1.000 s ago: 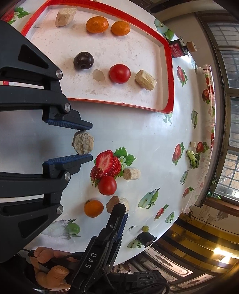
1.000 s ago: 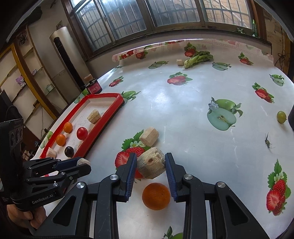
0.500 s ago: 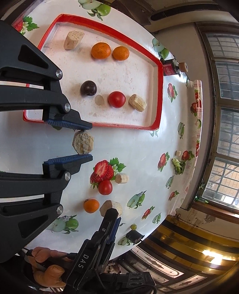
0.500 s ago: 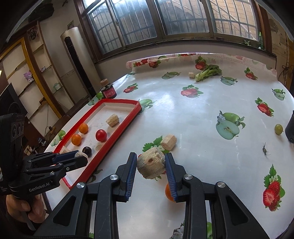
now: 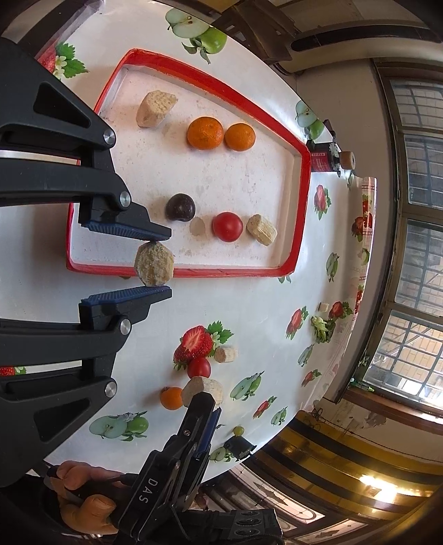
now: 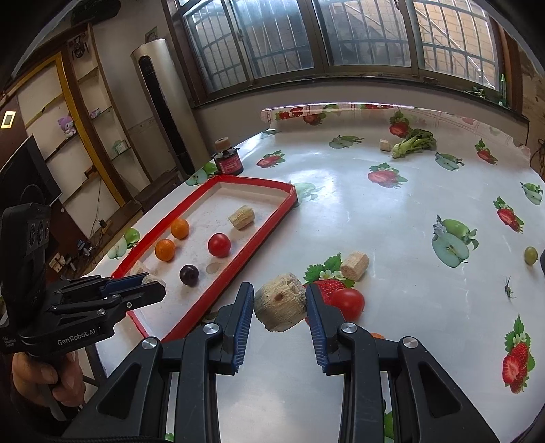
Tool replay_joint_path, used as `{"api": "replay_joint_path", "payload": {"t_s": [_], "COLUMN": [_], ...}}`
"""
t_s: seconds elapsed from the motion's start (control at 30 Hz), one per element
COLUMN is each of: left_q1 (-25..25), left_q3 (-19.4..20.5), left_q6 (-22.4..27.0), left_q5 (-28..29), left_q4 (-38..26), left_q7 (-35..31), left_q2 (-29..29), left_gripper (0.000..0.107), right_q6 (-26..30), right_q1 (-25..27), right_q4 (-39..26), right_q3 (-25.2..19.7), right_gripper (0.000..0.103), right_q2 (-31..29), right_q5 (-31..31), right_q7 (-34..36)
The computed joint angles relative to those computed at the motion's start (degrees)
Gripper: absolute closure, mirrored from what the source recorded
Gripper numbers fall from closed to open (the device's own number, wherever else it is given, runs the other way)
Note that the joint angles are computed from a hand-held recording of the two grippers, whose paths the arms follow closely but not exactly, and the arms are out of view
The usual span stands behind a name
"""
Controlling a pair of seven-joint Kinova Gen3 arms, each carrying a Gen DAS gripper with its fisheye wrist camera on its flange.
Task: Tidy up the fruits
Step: 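Carry the cork disc in the left tool and cork cylinder in the right tool over the tray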
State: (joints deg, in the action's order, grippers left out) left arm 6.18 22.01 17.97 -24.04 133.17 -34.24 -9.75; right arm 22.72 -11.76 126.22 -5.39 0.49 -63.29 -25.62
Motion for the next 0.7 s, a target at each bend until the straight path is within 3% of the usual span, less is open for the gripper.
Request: {"api": "replay_joint_path", "payload": {"t_s": [0.7], "left_q1": [-1.8], "left_q3": [-7.4], "left_q6": [-2.7], "left_q5": [13.1], "left_q4": [4.8], "left_q7": [-15.0], "left_q2": [-3.5], "left_gripper": [0.083], "right_q6": [-2.2], "right_q1": [-4.0], "right_q4": [-3.3], "right_q3": [-5.1], "right_gripper": [0.071], "right_q2": [3.1], "right_q5": [7.7], "right_q7": [-8.7]}}
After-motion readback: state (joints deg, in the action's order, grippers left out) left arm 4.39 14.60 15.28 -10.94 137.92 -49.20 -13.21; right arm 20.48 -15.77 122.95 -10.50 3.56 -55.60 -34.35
